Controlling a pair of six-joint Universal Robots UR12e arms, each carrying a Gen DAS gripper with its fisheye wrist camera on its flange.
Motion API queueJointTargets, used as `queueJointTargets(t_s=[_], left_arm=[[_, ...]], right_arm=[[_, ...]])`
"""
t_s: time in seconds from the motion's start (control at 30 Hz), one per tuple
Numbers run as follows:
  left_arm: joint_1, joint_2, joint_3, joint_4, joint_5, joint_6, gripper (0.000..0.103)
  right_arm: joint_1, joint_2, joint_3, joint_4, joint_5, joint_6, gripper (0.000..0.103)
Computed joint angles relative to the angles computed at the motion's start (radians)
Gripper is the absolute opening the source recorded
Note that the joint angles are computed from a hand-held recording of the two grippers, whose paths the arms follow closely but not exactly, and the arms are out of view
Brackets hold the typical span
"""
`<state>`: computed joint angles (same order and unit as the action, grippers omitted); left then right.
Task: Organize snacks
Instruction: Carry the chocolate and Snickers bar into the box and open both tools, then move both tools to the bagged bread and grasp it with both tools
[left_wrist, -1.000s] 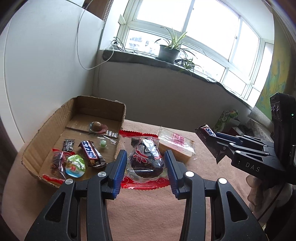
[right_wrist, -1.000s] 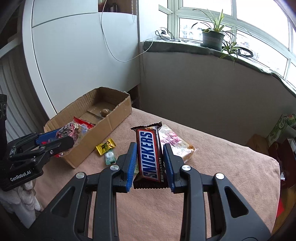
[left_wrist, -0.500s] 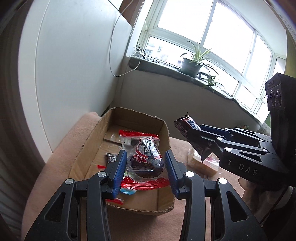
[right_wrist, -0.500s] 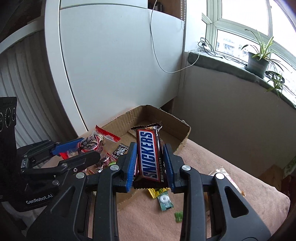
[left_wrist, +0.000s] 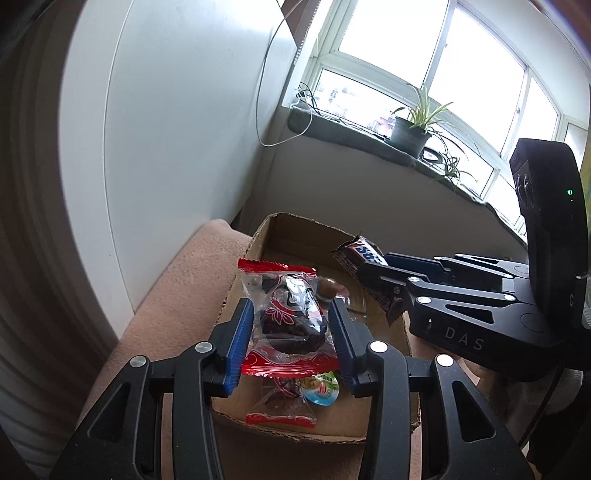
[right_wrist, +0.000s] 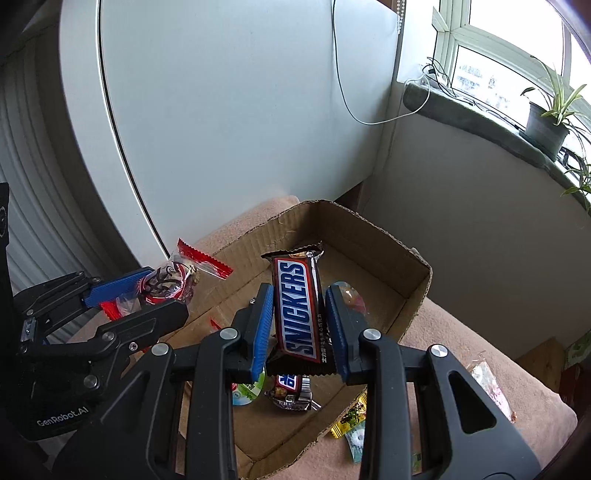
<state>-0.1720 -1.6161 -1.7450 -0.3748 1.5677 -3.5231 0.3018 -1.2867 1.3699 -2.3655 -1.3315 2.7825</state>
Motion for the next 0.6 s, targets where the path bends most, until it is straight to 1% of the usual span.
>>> queueJointTargets(t_s=[0.1,0.17,0.2,0.23,0.27,0.3,0.47,0.57,0.6], left_arm=[[0.004,0.000,-0.003,-0.002,-0.021,0.008,0.041],[0.004,-0.004,0.002,-0.007,-0.022,0.010,0.041],[0.003,-0.004,0.004,-0.012,-0.020,0.011,0.041],[0.003,-0.004,0.004,-0.013,-0.020,0.010,0.041],[0.002,-0.005,0.005,-0.014,-0.017,0.009,0.041],[0.002,-0.006,0.008,-0.021,-0.014,0.008,0.041],[-0.002,0.000,0.006,-0.027,-0.012,0.006,0.041],[-0.010,0.001,0.011,-0.031,0.001,0.012,0.042],[-0.012,0.003,0.011,-0.028,0.005,0.011,0.042]], right_arm=[[0.002,0.008,-0.004,0.019,-0.011,0.010,0.030],[0.002,0.011,-0.007,0.030,-0.012,0.014,0.030],[0.002,0.009,-0.002,0.021,-0.021,0.019,0.033],[0.002,0.007,0.000,0.015,-0.024,0.021,0.042],[0.001,0.007,0.000,0.006,-0.026,0.024,0.049],[0.000,0.003,0.007,-0.010,-0.031,0.028,0.060],[-0.007,-0.023,0.031,-0.044,-0.040,0.035,0.061],[-0.016,-0.044,0.049,-0.059,-0.030,0.044,0.061],[-0.020,-0.053,0.058,-0.069,-0.028,0.049,0.064]])
